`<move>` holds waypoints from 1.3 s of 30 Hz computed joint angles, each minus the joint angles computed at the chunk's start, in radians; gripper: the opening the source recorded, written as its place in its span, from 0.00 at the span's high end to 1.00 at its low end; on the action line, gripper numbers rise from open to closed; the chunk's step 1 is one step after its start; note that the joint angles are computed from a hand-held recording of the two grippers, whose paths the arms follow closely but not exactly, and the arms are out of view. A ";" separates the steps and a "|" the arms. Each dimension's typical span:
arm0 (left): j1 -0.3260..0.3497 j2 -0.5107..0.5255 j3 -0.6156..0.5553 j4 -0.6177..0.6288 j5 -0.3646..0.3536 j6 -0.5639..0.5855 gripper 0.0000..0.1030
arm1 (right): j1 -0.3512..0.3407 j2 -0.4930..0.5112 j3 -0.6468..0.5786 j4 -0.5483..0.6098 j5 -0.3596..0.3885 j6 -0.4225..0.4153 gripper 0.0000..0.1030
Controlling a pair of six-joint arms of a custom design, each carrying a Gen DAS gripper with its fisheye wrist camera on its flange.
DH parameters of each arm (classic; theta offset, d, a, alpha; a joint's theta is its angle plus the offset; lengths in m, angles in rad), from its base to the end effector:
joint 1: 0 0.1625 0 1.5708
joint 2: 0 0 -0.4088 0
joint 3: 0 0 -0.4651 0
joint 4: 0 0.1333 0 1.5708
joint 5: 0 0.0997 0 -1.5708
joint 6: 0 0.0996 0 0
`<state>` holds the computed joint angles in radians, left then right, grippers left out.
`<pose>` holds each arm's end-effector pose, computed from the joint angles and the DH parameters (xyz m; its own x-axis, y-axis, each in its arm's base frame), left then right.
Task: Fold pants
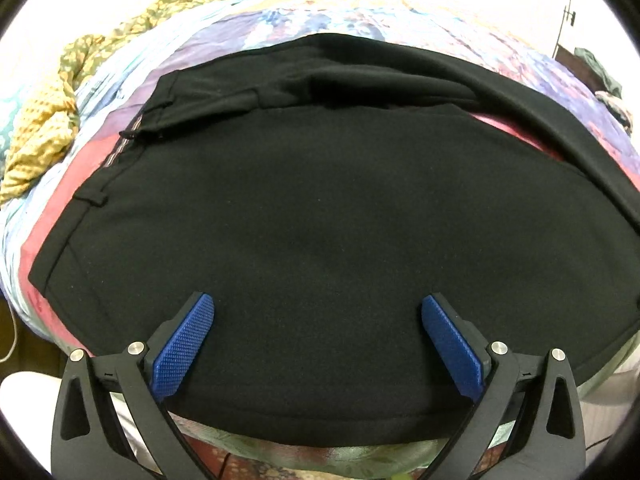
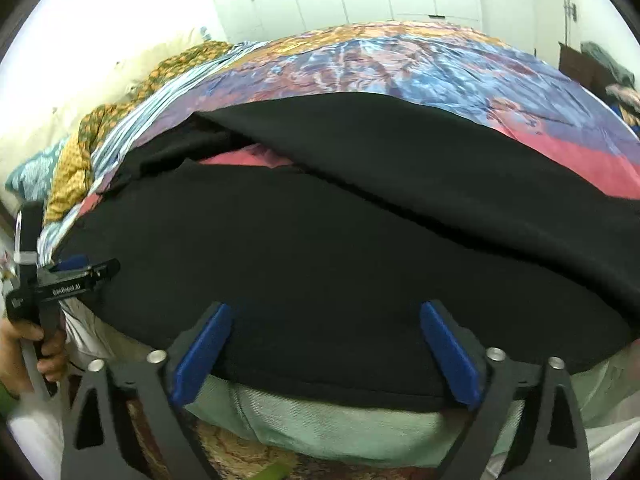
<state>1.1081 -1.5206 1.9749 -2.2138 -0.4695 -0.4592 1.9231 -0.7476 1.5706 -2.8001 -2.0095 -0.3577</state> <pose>-0.0444 -0.5867 0.3411 -0.6242 -0.3427 -0.7021 0.1805 0.8111 -0.5564 0.3419 -0.6662 0.0560 -0.7392 -0.4469 0.5039 -0.6147 0.7534 -0.2336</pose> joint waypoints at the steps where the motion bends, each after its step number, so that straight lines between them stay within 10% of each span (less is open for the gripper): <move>1: 0.000 0.002 -0.001 0.004 -0.001 -0.003 0.00 | 0.003 0.004 0.000 -0.007 -0.010 -0.006 0.00; 12: -0.003 0.005 0.000 0.013 0.012 -0.001 0.00 | 0.010 -0.022 0.022 -0.076 0.030 -0.004 0.01; 17: -0.004 0.008 0.001 0.011 0.019 -0.007 0.00 | -0.074 -0.087 0.045 -0.096 0.223 0.252 0.02; 20: -0.006 0.005 0.014 -0.023 0.021 0.014 0.00 | -0.123 -0.110 0.052 -0.122 0.254 0.392 0.28; 27: -0.005 0.008 0.003 0.003 0.022 -0.002 0.00 | -0.180 -0.167 0.079 -0.271 0.173 0.576 0.31; 35: -0.005 0.013 0.000 0.013 0.029 -0.014 0.00 | -0.172 -0.155 0.064 -0.267 0.095 0.517 0.35; 39: -0.006 0.010 0.002 0.012 0.030 -0.015 0.00 | -0.163 -0.151 0.061 -0.269 0.012 0.529 0.72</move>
<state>1.1024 -1.5102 1.9768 -2.2021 -0.4399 -0.4740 1.7604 -0.8981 1.6320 -3.0694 -1.9977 0.1711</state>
